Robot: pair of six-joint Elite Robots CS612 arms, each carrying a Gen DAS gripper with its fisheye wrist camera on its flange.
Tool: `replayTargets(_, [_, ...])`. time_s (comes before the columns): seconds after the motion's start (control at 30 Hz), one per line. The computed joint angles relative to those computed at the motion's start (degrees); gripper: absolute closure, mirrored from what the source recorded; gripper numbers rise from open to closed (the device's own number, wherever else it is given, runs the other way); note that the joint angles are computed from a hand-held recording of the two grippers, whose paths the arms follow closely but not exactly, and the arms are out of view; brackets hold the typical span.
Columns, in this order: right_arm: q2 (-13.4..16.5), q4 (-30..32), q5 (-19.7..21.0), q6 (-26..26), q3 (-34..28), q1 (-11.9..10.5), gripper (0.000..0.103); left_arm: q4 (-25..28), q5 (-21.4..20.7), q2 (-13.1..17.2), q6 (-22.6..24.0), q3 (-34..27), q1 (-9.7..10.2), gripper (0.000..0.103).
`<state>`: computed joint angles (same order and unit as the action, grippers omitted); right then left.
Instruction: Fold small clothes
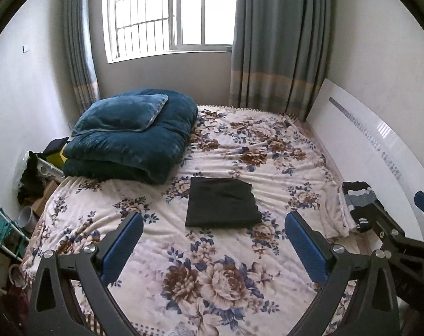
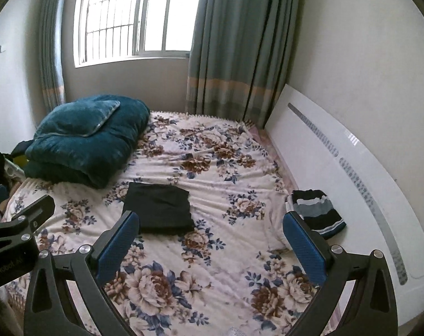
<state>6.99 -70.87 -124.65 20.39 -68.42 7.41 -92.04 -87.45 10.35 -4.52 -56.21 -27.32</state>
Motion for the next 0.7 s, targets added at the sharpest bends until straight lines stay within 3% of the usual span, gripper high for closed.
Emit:
replayTargets(0.27, [-0.89, 0.48, -1.33, -1.0, -2.11, 1.37, 0.0, 2.49, 2.18, 1.16, -1.04, -5.24, -0.01, 0.0])
replayTargets(0.7, [-1.49, -0.17, -1.72, -1.54, -3.21, 2.34, 0.0, 3.13, 3.57, 1.66, -1.8, -7.78, 0.01, 0.0])
